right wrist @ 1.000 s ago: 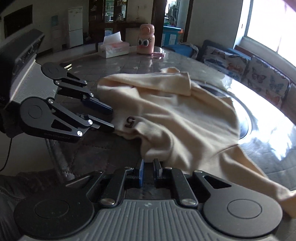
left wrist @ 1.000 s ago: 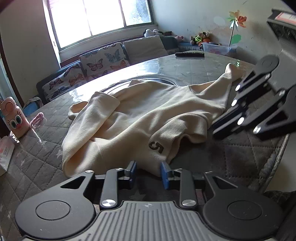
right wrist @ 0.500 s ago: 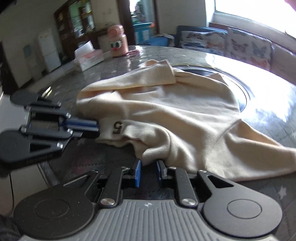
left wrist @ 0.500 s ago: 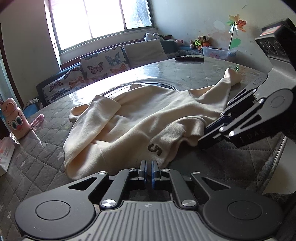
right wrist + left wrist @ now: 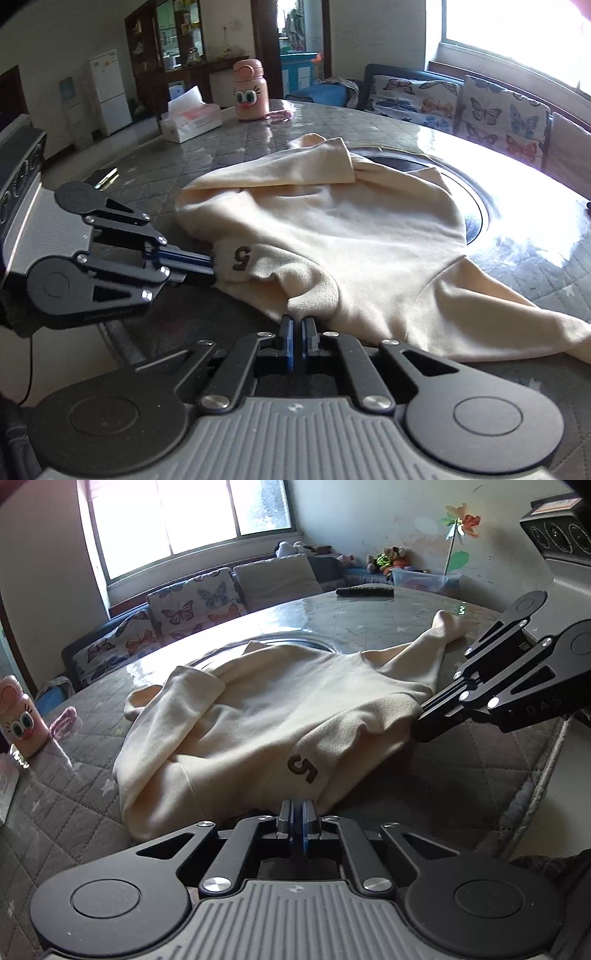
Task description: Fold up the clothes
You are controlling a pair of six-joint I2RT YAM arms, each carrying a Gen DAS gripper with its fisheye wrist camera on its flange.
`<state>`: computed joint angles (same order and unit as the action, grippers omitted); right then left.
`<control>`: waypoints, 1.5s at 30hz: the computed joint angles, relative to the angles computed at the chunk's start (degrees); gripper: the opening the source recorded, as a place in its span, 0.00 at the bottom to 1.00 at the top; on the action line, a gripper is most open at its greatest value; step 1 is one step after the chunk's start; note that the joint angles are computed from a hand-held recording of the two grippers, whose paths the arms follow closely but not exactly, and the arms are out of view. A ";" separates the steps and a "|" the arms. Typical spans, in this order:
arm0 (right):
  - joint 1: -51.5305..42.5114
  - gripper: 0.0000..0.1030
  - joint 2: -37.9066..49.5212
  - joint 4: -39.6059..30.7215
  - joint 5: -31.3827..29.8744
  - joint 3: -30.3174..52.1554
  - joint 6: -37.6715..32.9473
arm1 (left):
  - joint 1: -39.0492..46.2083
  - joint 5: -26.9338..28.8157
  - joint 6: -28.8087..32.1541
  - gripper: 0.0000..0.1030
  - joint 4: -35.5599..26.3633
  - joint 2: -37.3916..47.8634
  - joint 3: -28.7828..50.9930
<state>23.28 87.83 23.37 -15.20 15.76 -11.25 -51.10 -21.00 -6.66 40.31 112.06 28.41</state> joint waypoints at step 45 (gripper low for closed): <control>-8.69 0.18 29.17 -10.20 -0.20 41.47 -5.25 | 22.31 -3.78 6.56 0.06 -5.58 7.72 18.55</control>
